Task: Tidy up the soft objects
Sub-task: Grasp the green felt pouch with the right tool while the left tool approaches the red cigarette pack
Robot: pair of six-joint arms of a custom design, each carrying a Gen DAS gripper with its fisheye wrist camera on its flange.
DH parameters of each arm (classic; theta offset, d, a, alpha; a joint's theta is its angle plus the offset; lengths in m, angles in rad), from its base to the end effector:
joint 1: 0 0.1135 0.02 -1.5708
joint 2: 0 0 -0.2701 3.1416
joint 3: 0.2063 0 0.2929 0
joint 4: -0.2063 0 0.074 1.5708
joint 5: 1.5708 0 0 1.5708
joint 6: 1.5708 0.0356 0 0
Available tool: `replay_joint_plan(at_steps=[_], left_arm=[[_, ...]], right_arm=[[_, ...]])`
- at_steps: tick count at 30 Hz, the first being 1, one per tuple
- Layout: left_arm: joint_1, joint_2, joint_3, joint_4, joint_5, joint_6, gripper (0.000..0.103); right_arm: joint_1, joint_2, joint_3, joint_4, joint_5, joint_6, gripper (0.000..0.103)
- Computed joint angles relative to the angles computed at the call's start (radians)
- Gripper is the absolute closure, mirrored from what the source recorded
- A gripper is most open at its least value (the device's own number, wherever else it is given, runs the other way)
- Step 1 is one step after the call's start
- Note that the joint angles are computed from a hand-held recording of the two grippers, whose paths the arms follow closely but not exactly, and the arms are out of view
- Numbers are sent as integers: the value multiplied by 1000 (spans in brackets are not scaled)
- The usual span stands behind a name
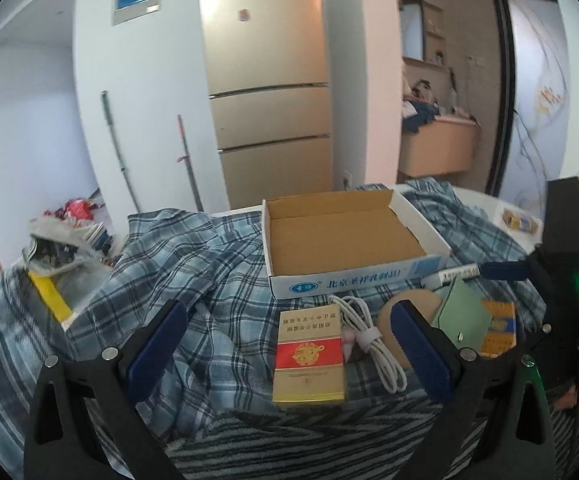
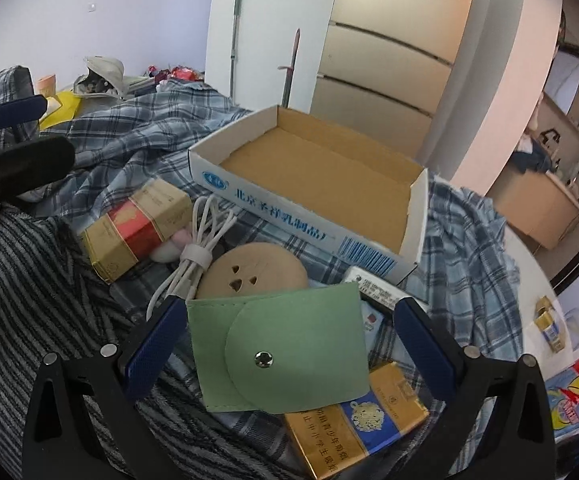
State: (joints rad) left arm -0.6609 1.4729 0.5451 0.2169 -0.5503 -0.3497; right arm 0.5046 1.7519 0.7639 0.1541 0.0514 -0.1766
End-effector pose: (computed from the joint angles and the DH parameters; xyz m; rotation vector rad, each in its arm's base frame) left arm 0.2424 -0.1649 0.1208 0.0581 2.1603 0.0537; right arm 0.3074 0.1677 0.0917 -0.7809 2.2749 0.0906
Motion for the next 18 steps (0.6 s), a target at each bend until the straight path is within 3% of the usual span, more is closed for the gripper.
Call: replay_joint_plan(at_steps=[5, 9, 11, 18], left_arm=[[78, 5, 4, -21, 132, -34, 0], [108, 59, 27, -24, 177, -20, 1], [126, 86, 43, -31, 241, -9, 9], [137, 170, 85, -39, 255, -7, 10]], right_arm=[[2, 57, 55, -63, -32, -24, 0], [-5, 66, 67, -82, -45, -24, 0], [-10, 67, 69, -87, -59, -23, 0], [-17, 76, 74, -94, -85, -29, 6]])
